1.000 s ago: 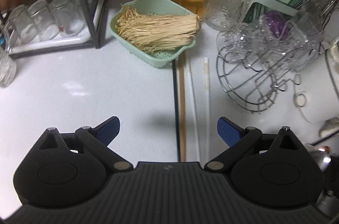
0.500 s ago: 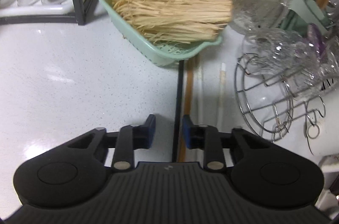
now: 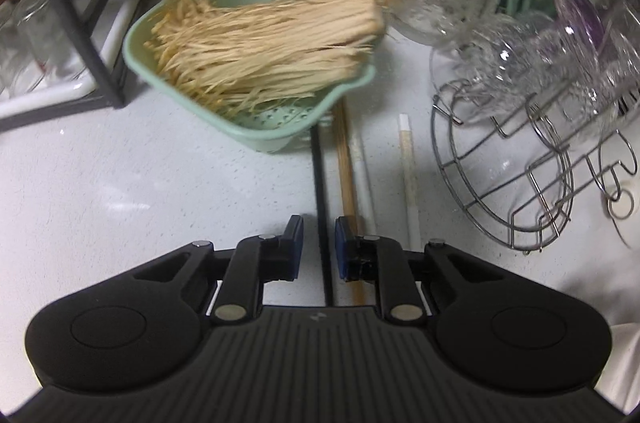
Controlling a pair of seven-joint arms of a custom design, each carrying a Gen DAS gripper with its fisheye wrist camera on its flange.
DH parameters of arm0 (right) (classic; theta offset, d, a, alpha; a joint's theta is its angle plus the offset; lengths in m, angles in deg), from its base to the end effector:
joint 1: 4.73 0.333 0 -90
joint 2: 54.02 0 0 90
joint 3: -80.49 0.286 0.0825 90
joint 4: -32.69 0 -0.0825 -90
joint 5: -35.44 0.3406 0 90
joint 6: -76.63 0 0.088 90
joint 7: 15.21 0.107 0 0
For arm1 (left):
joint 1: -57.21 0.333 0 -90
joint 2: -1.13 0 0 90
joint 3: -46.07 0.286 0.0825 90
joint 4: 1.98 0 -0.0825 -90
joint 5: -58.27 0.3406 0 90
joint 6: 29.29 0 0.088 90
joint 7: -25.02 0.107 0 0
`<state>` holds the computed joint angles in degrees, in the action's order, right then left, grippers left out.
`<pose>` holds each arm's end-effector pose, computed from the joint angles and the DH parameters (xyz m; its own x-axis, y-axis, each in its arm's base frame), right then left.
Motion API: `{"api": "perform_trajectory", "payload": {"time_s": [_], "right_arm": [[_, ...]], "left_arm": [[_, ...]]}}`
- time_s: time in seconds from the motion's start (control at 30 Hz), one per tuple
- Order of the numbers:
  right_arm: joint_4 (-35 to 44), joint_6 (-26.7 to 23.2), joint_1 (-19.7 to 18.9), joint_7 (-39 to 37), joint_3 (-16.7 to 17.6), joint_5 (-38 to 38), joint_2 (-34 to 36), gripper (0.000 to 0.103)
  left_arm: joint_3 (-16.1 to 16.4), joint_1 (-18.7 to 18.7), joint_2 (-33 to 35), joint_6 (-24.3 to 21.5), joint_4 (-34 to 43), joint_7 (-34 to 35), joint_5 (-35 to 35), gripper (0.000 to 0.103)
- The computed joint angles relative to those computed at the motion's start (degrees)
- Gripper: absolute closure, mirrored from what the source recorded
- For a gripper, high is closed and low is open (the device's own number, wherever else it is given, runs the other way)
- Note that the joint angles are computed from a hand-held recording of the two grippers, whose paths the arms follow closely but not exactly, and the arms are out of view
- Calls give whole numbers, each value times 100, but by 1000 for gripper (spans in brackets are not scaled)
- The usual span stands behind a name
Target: Organize utensils
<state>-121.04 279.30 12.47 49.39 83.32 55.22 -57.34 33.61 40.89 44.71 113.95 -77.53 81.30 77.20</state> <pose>0.4256 0.1111 0.3685 0.3146 -0.9321 0.1795 -0.5556 -0.3342 -0.7614 0.6483 -0.3098 0.3364 -0.0680 -0.9912 0.1131 -0.9055 0.0137 -0.4242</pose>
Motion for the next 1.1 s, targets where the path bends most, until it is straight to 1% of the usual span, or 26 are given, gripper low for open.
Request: {"api": "perform_trajectory", "payload": {"time_s": [0.07, 0.13, 0.23, 0.4, 0.47, 0.6, 0.7, 0.97, 1.1], "right_arm": [[7, 46, -3, -84, 34, 81, 30, 11], [15, 52, -1, -145, 62, 171, 35, 11], [30, 4, 1, -194, 65, 220, 20, 11], [77, -58, 16, -361, 125, 495, 16, 11], [95, -16, 31, -475, 163, 645, 46, 11], [99, 0, 49, -484, 147, 659, 55, 11], [137, -42, 60, -629, 198, 890, 50, 11], [278, -141, 137, -1302, 374, 1815, 45, 11], [215, -79, 206, -1300, 359, 1858, 19, 11]], "left_arm": [[56, -86, 54, -128, 129, 27, 93, 85], [167, -225, 106, -282, 259, 31, 274, 96], [151, -230, 81, -292, 221, 65, 316, 98], [122, -173, -124, -223, -117, -54, 285, 98], [115, -147, -286, -136, -386, -163, 293, 98], [60, -56, -746, 72, -1091, -398, 293, 98], [-12, 26, -1062, 195, -1544, -491, 288, 98], [-189, 182, -1844, 494, -2684, -698, 150, 98], [-266, 259, -2247, 621, -3259, -824, -12, 98]]}}
